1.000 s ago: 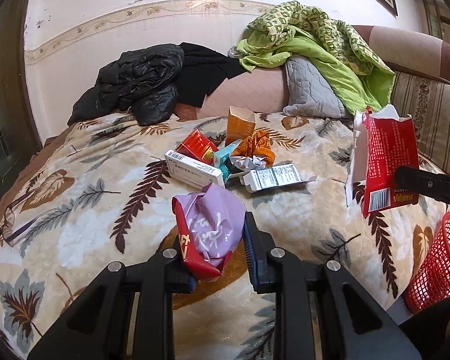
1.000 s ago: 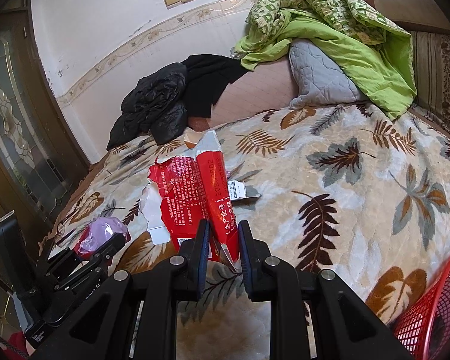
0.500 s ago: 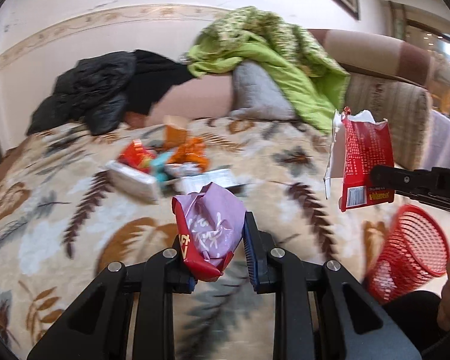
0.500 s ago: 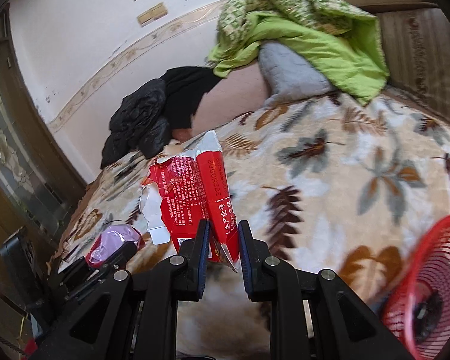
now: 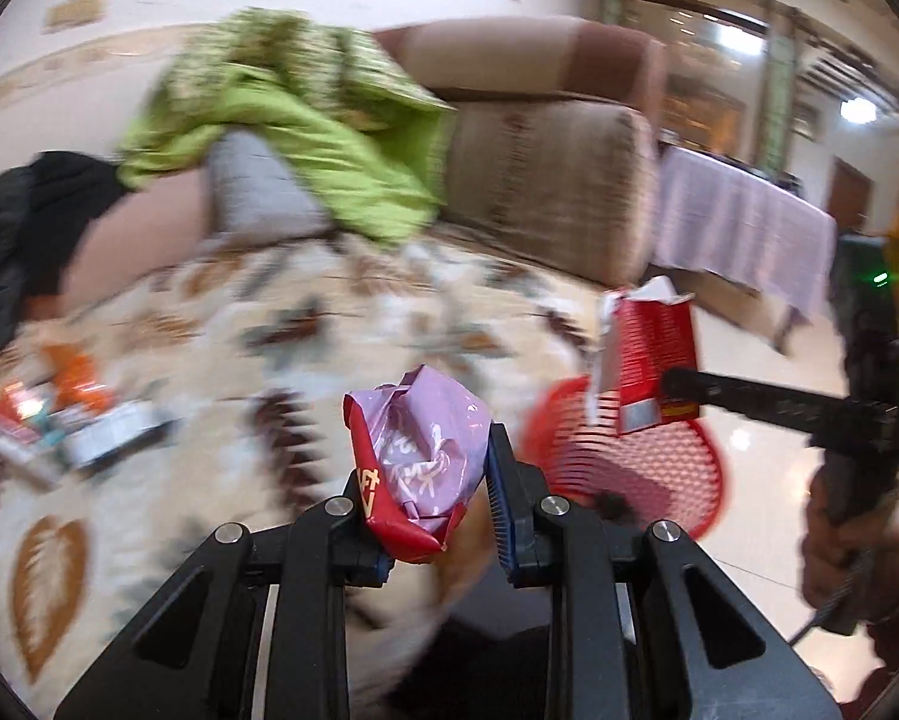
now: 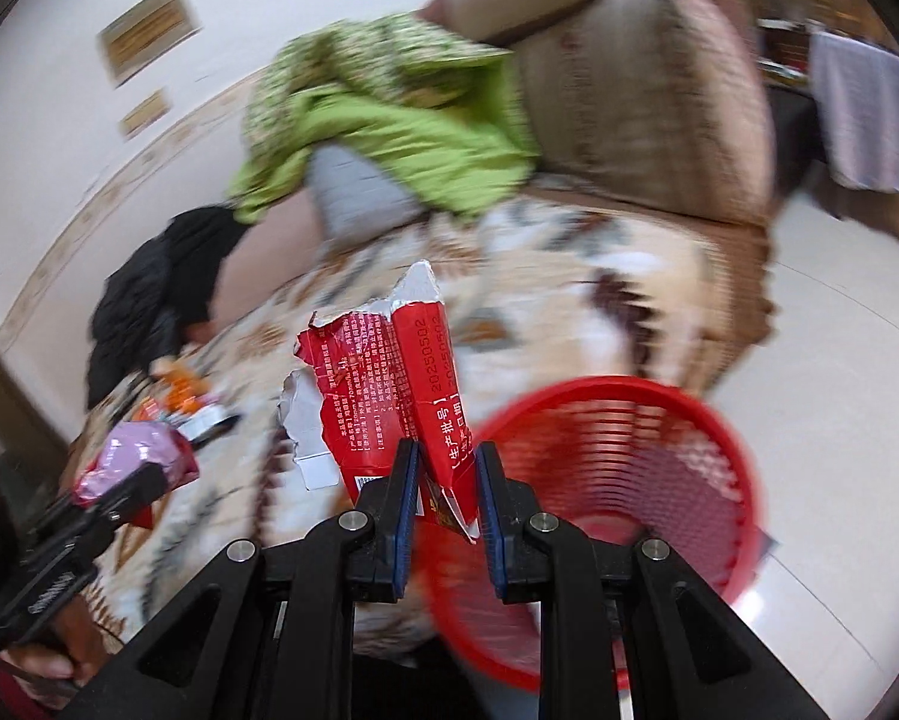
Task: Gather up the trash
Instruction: 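Carry the wrapper and red box over the red basket and open both tools, then move both tools back to the trash pile on the bed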
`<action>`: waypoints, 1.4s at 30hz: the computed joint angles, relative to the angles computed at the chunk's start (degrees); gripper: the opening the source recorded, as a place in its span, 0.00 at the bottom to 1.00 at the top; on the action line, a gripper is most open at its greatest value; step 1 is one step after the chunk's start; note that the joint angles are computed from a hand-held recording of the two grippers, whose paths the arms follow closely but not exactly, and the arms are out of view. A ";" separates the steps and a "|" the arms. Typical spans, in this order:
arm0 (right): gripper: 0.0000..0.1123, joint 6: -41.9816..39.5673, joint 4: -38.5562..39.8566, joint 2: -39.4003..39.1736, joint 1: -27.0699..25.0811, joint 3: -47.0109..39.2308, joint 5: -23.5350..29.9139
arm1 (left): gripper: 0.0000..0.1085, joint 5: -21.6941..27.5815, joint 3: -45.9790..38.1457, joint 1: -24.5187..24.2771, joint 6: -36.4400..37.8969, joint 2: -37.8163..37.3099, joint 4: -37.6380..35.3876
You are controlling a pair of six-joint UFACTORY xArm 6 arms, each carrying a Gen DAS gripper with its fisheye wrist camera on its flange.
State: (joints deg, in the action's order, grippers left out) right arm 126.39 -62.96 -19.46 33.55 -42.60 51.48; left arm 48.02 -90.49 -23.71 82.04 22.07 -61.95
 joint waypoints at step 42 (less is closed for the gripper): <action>0.55 -21.86 3.29 26.90 -10.06 -26.43 -25.22 | 0.59 -2.44 -29.88 10.26 -28.24 21.80 9.54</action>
